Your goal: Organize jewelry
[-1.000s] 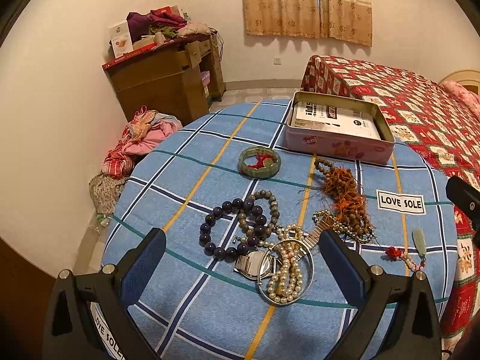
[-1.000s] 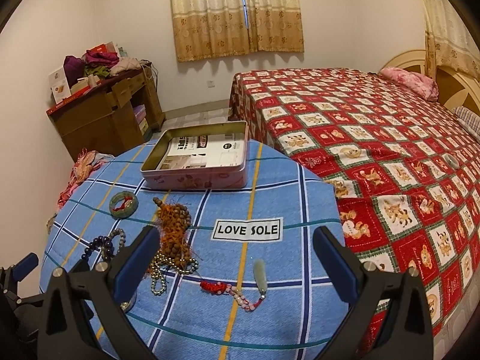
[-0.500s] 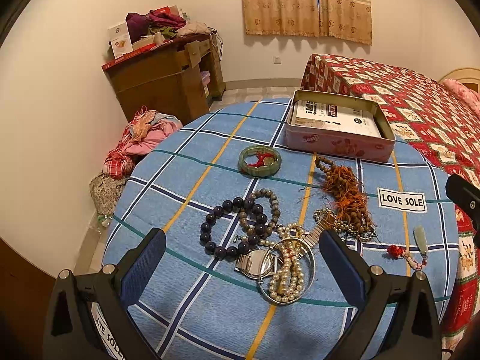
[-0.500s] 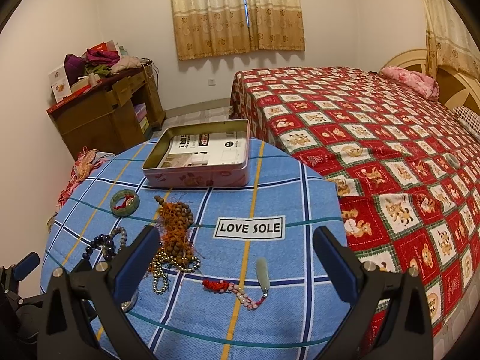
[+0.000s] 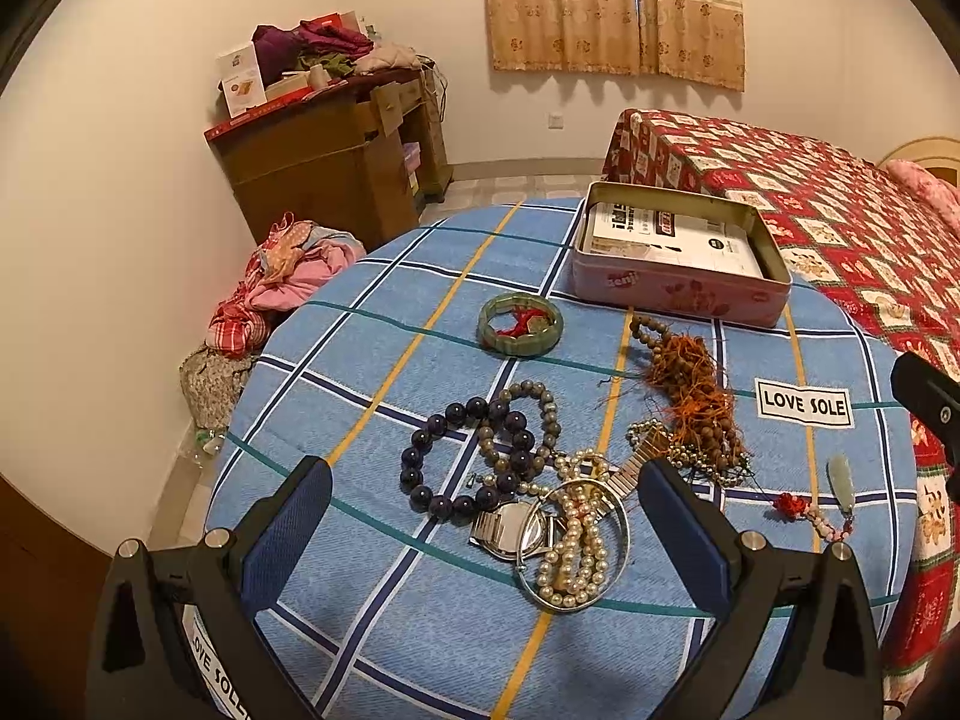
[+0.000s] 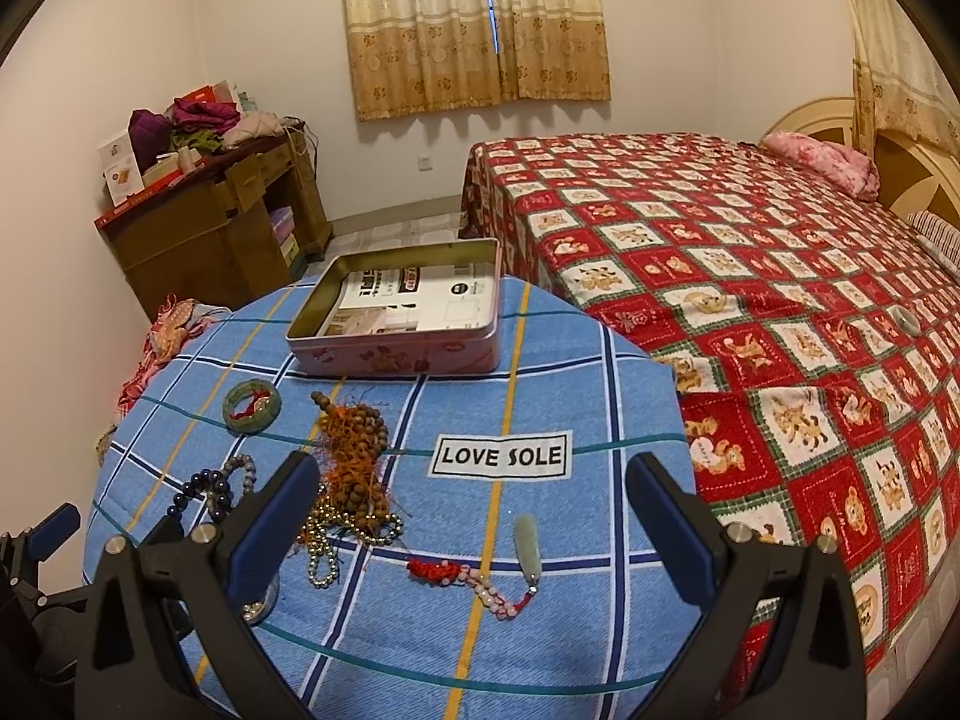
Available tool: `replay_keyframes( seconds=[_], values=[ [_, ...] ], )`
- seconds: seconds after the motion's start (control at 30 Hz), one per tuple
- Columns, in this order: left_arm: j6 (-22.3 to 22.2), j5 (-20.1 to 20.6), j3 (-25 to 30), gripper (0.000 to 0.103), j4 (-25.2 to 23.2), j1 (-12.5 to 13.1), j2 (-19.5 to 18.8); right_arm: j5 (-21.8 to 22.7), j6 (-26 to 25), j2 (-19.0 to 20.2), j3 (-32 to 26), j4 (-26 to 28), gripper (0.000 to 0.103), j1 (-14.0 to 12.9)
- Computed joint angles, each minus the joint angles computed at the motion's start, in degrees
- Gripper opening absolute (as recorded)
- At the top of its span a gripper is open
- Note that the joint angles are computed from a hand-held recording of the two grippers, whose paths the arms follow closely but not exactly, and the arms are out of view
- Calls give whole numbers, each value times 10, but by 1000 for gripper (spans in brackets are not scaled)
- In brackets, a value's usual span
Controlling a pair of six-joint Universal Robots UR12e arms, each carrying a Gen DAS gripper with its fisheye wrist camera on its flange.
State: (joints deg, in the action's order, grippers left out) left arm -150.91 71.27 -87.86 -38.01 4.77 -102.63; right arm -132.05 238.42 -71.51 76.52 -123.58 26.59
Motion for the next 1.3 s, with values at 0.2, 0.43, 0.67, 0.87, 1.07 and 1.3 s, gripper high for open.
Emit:
replay_keyframes(
  seconds=[0.2,0.43,0.67,0.87,1.07,1.3],
  values=[
    [-4,-1,1,102,1,0,-1,4,3,-1,1,0,103,-1],
    [-20,-4,10,102,5,3,-7,7,3,-1,2,3,103,-2],
    [-13,2,12,102,1,1,-12,20,-8,3,0,-3,102,-4],
    [-4,-5,25,102,-28,8,-28,65,-28,3,9,-30,90,-14],
    [-8,-18,70,102,-65,13,-58,191,-80,11,9,-111,86,-46],
    [-17,-66,174,102,-177,9,-120,298,-115,66,-51,-51,82,-75]
  ],
)
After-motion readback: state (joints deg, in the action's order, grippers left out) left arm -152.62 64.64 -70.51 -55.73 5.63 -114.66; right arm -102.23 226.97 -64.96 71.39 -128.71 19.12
